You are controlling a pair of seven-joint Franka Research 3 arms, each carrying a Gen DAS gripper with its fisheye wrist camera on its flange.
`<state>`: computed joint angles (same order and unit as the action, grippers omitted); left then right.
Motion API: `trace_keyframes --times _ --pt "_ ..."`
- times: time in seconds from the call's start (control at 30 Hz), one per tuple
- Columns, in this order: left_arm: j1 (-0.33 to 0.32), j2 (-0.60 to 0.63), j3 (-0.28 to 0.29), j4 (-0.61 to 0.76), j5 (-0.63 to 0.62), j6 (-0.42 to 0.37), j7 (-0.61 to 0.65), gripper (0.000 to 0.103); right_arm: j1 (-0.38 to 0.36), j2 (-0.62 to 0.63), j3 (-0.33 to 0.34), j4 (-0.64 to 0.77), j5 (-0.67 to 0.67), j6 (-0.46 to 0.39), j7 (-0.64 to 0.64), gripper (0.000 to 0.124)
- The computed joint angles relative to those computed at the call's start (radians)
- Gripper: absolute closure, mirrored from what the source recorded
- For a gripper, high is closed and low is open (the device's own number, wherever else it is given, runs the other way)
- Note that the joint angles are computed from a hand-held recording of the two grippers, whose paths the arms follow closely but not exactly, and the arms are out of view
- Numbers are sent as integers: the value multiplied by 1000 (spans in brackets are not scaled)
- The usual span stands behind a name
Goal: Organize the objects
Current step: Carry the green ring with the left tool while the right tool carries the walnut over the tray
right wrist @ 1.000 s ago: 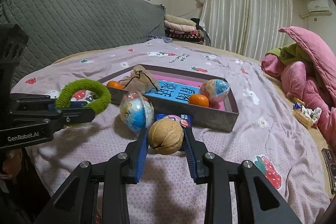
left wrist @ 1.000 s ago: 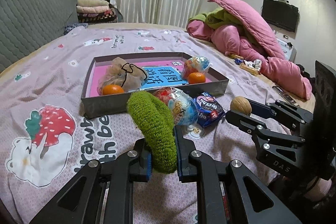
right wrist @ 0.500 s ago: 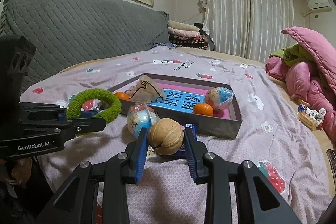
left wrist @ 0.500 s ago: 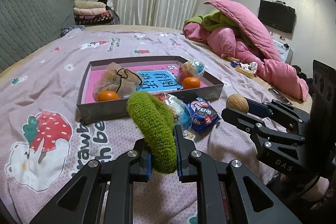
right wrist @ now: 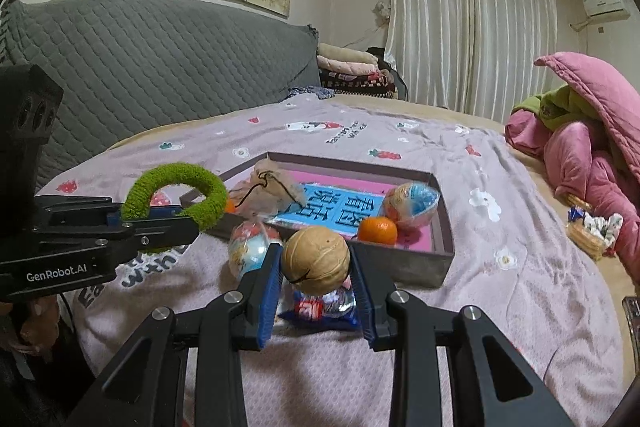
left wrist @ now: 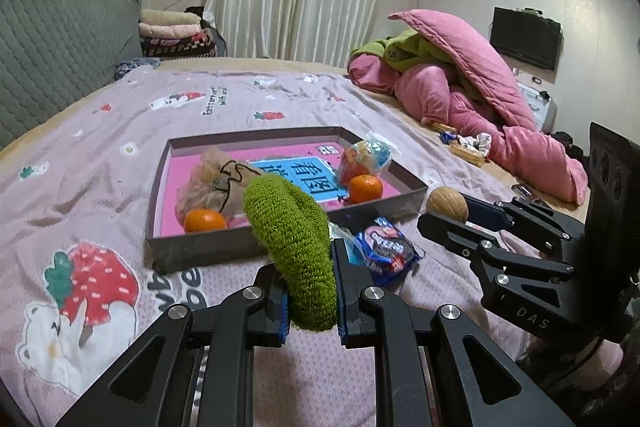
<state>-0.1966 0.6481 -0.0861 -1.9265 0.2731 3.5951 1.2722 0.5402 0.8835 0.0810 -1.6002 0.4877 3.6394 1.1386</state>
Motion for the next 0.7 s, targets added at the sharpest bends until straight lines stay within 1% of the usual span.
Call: trace_keyframes --times 0.07,0.27,0.3,0.5,0.6,0.67,0.7 --pt "19 11 -17 23 20 -15 -11 86 -2 5 -3 14 -2 -5 -2 90" --pt "20 40 -15 90 31 -46 -20 86 5 22 -24 60 6 -29 -18 90" --pt "40 49 -35 107 50 -55 -29 86 6 24 -25 66 6 -32 -20 90" --pt "84 82 -79 175 114 -73 -62 86 9 43 -32 108 15 -25 -32 90" --pt "84 93 -78 204 128 -81 -71 86 6 55 -31 133 13 -20 -39 90" --pt "62 94 -54 211 116 -77 -68 86 5 61 -32 146 16 -22 -43 90" --pt "60 93 -52 212 116 -77 -68 86 2 63 -29 149 14 -21 -44 90"
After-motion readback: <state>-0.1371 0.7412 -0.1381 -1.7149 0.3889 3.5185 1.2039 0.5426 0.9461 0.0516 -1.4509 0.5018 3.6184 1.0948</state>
